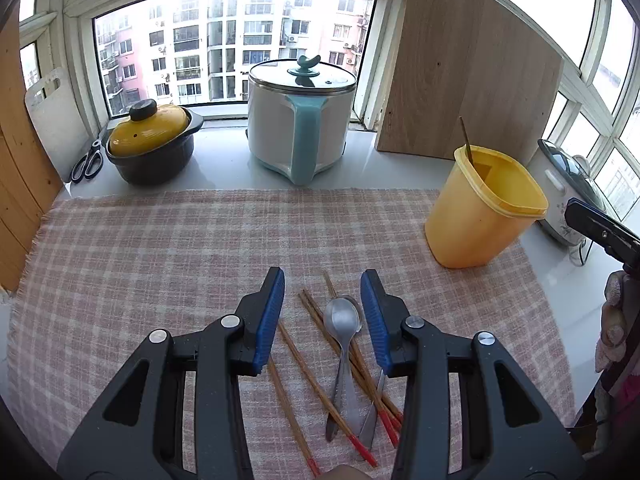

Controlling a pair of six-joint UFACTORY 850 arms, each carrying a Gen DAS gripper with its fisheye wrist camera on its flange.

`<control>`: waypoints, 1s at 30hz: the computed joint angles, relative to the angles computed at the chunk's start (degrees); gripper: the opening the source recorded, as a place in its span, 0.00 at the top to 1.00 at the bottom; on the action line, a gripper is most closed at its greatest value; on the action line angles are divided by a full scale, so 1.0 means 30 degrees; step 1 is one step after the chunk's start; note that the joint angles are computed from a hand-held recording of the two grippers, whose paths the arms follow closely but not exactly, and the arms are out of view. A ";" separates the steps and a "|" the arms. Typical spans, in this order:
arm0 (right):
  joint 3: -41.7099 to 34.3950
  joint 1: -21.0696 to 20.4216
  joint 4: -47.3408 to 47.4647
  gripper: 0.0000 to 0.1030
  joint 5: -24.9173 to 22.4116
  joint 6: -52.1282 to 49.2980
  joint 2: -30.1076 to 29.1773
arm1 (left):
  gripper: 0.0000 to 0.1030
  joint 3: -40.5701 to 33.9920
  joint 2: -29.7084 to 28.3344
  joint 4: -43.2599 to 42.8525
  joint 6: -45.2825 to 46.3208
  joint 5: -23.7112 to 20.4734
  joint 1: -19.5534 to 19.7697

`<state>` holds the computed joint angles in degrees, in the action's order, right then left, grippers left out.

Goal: Organize utensils
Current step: 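Move both open tools back over the remaining utensils, then grasp a wooden chopstick with the left tool while the right tool grasps the steel fork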

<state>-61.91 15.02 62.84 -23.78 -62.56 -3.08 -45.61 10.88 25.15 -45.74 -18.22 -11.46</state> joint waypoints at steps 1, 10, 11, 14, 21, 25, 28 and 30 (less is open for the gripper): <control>0.0089 0.0116 -0.0429 0.18 -0.0066 0.0375 0.0006 | 0.61 0.0204 0.0098 -0.0457 0.0409 -0.0018 0.0148; 0.0013 0.0936 -0.4387 0.18 -0.3397 0.4659 -0.1463 | 0.61 0.1607 0.0230 -0.5282 0.4803 0.0185 0.1214; -0.0043 0.0983 -0.4410 0.18 -0.3849 0.4840 -0.1717 | 0.61 0.1776 0.0230 -0.5752 0.5263 0.0195 0.1322; -0.0206 0.1204 -0.4713 0.26 -0.5040 0.5638 -0.2404 | 0.61 0.2084 0.0000 -0.7823 0.7135 0.0121 0.1713; -0.1014 0.1742 -0.5457 0.52 -0.7245 0.7895 -0.4186 | 0.61 0.2601 -0.0613 -1.0228 0.9649 0.0014 0.1978; -0.1405 0.1825 -0.5115 0.66 -0.8228 0.8857 -0.5090 | 0.69 0.2703 -0.1078 -1.0988 1.0446 -0.0064 0.2012; -0.1580 0.1744 -0.4522 0.71 -0.8723 0.9477 -0.5611 | 0.74 0.2749 -0.1358 -1.1642 1.1045 -0.0031 0.2088; -0.1680 0.1708 -0.4168 0.73 -0.8983 0.9807 -0.5854 | 0.75 0.2723 -0.1502 -1.1988 1.1338 -0.0020 0.2156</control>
<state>-66.95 20.14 50.34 -50.73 -33.14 -20.65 -37.44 6.37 -10.82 -11.73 -18.28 -4.99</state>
